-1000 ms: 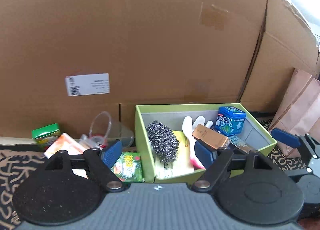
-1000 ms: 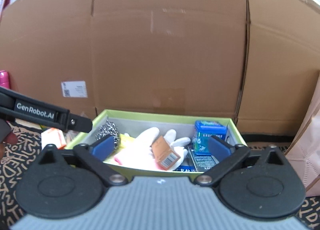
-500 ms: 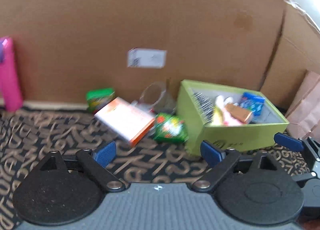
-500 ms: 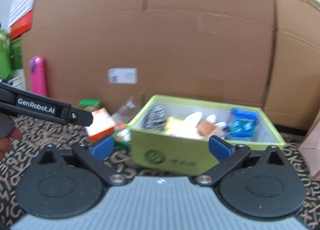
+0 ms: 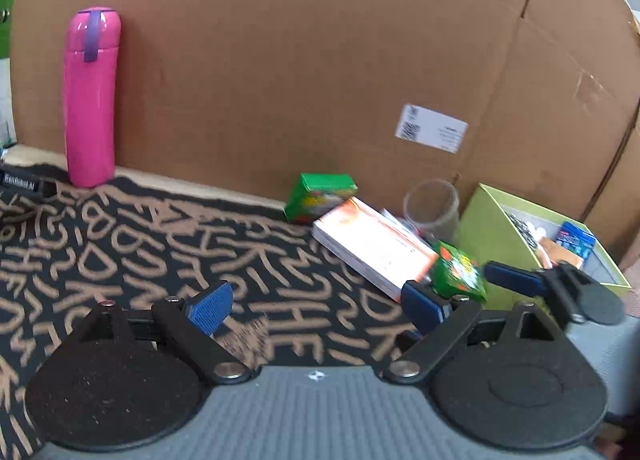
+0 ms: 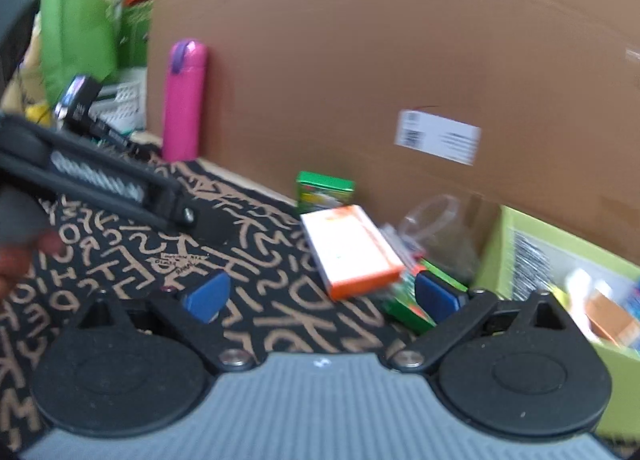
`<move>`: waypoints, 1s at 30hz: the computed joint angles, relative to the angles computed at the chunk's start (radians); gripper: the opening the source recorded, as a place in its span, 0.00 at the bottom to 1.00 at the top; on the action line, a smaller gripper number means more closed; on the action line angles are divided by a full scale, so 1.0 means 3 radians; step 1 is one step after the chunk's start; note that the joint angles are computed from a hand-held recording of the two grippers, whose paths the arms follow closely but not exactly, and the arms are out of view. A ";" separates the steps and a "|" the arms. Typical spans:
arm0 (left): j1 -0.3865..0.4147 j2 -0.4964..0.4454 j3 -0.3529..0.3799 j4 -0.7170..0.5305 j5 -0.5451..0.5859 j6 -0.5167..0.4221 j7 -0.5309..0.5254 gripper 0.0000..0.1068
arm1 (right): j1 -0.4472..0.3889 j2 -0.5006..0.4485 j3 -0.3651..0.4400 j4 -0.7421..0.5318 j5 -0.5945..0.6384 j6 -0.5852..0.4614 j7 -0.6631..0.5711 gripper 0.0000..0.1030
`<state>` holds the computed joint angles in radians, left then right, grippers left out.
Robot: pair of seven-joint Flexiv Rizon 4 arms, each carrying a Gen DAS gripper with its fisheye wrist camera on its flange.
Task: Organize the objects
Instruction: 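Grasp the green box with the left tool while the right tool grasps the orange-white box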
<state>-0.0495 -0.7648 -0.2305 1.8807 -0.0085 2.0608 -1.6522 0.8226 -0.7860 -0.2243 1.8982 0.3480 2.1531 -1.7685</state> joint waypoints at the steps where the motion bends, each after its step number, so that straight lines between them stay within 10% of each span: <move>1: 0.0032 -0.0025 -0.0014 -0.0048 0.0033 -0.0013 0.0022 0.88 | 0.0007 -0.0073 -0.0049 -0.0115 -0.0010 -0.0091 0.0002 0.95; 10: 0.0183 -0.0426 -0.0193 -0.0756 0.0202 -0.0251 0.0383 0.88 | -0.0139 -0.0500 -0.0317 -0.0849 -0.0324 -0.0693 0.0532 0.93; 12: 0.0164 -0.0533 -0.0211 -0.0951 0.0164 -0.0333 0.0467 0.88 | -0.0178 -0.0514 -0.0320 -0.0880 -0.0396 -0.0794 0.0665 0.75; 23: -0.0438 -0.1047 0.0198 -0.2112 -0.0583 -0.1161 0.0772 0.88 | -0.0256 0.0037 0.0020 0.0126 -0.0571 -0.0497 0.1061 0.67; 30: -0.0592 -0.1055 0.0405 -0.2072 -0.0695 -0.1140 0.0823 0.78 | -0.0310 0.0198 0.0153 0.0440 -0.0484 -0.0328 0.1118 0.67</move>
